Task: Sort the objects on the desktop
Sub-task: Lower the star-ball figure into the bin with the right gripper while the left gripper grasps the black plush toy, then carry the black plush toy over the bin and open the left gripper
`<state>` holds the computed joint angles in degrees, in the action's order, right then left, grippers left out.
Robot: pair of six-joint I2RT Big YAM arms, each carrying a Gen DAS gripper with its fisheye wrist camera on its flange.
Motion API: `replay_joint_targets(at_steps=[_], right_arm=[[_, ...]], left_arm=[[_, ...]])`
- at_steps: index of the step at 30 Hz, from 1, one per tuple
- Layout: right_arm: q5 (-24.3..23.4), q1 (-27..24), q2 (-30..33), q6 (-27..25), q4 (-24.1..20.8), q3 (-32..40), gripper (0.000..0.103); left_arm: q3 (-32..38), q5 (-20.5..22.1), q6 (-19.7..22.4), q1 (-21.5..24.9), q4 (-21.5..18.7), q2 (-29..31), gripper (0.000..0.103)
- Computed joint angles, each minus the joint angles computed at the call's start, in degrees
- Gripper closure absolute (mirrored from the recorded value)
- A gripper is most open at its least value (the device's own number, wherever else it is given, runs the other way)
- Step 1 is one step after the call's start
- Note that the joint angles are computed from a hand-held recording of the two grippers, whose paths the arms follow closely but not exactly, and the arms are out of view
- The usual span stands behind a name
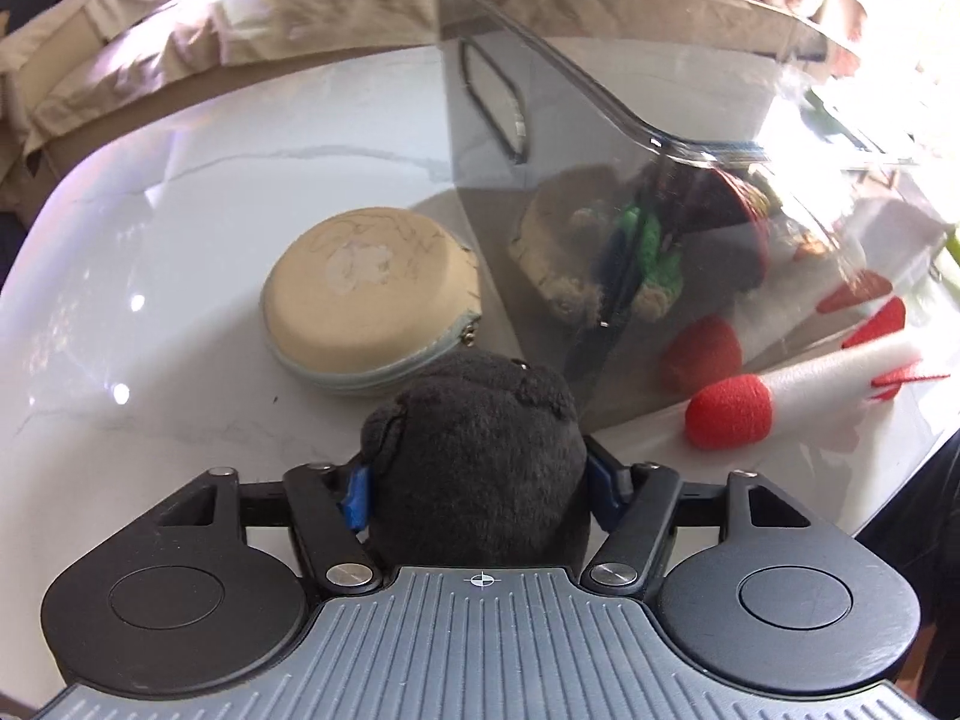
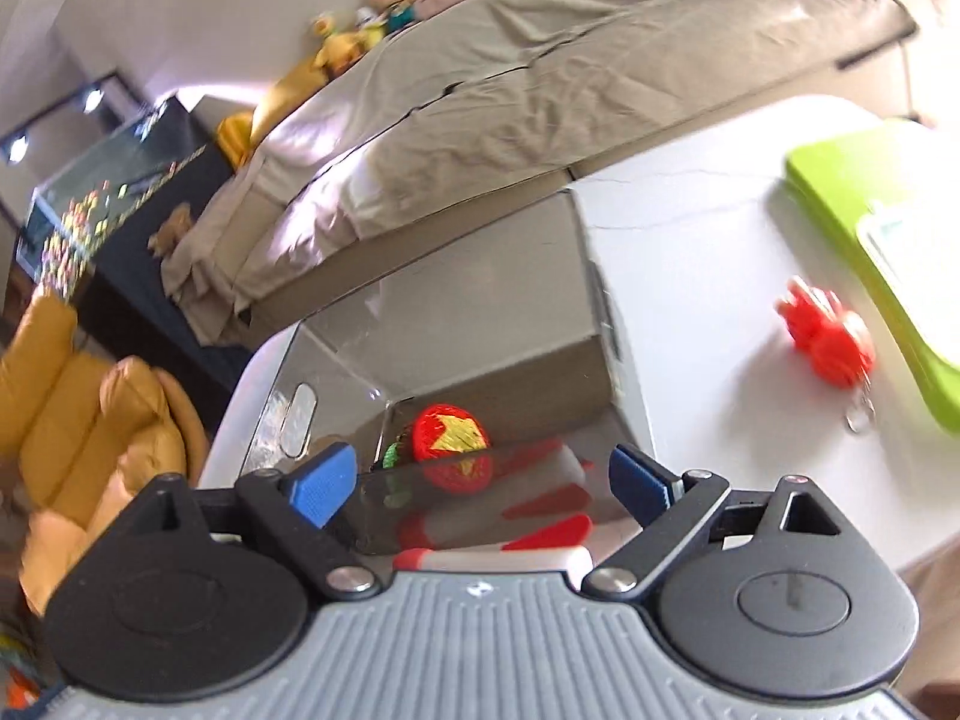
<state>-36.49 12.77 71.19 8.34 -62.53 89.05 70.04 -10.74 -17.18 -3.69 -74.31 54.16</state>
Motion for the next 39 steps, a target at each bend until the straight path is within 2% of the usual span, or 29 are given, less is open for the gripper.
replay_joint_targets(at_steps=[5, 7, 9, 11, 13, 14, 17, 19, 21, 24, 27, 31, 33, 39], right_arm=[[-4.17, -3.48, 1.28, 4.06, 2.67, -2.71, 0.010], [-4.24, -4.61, 1.01, 4.74, 4.51, -3.91, 0.010], [-4.08, -5.02, 0.64, 6.48, 7.34, -5.34, 0.010], [-4.48, -5.23, 0.45, 8.67, 10.44, -6.85, 0.008], [-5.67, -5.90, 0.00, 11.38, 14.16, -8.92, 0.008], [-6.37, -6.11, -0.10, 12.50, 15.42, -9.65, 0.007], [-8.41, -6.68, 0.06, 13.73, 15.56, -10.47, 0.007], [-8.55, -6.99, 0.20, 12.95, 14.46, -10.40, 0.007], [-7.84, -7.43, 0.00, 12.38, 13.86, -10.54, 0.007], [-6.60, -8.89, -0.90, 12.71, 14.27, -11.30, 0.007], [-5.65, -10.46, -1.23, 13.86, 15.26, -12.13, 0.005], [-4.36, -11.32, -0.31, 14.22, 15.31, -11.96, 0.005], [-3.93, -10.97, 0.32, 14.31, 15.58, -11.81, 0.005], [-3.87, -9.68, 1.67, 14.36, 15.45, -11.85, 0.005]], left_arm=[[3.91, 2.51, -1.44, 1.32, -6.15, -2.49, 0.035], [8.50, 3.90, -1.92, 0.91, -9.11, -2.94, 0.035], [15.10, 2.45, -0.89, -1.49, -11.46, -1.75, 0.035], [22.29, -2.24, 1.01, -5.09, -12.81, 1.17, 0.034], [28.89, -4.03, 3.95, -6.03, -12.49, 5.09, 0.034], [31.70, -3.05, 5.34, -5.46, -11.96, 7.22, 0.034], [39.34, 2.67, 9.97, -3.29, -10.44, 15.37, 0.034], [42.07, 3.20, 13.69, -3.23, -9.84, 20.78, 0.033], [43.71, 3.30, 16.43, -3.38, -10.63, 25.79, 0.034], [45.56, 4.26, 18.84, -2.79, -14.16, 33.15, 0.034], [45.82, 1.07, 19.98, -3.08, -17.47, 37.98, 0.034], [43.91, -7.91, 25.09, -5.20, -17.82, 40.24, 0.032], [44.54, -9.94, 25.38, -5.54, -19.59, 41.54, 0.030], [43.91, -8.23, 23.72, -3.96, -19.04, 41.22, 0.021]])
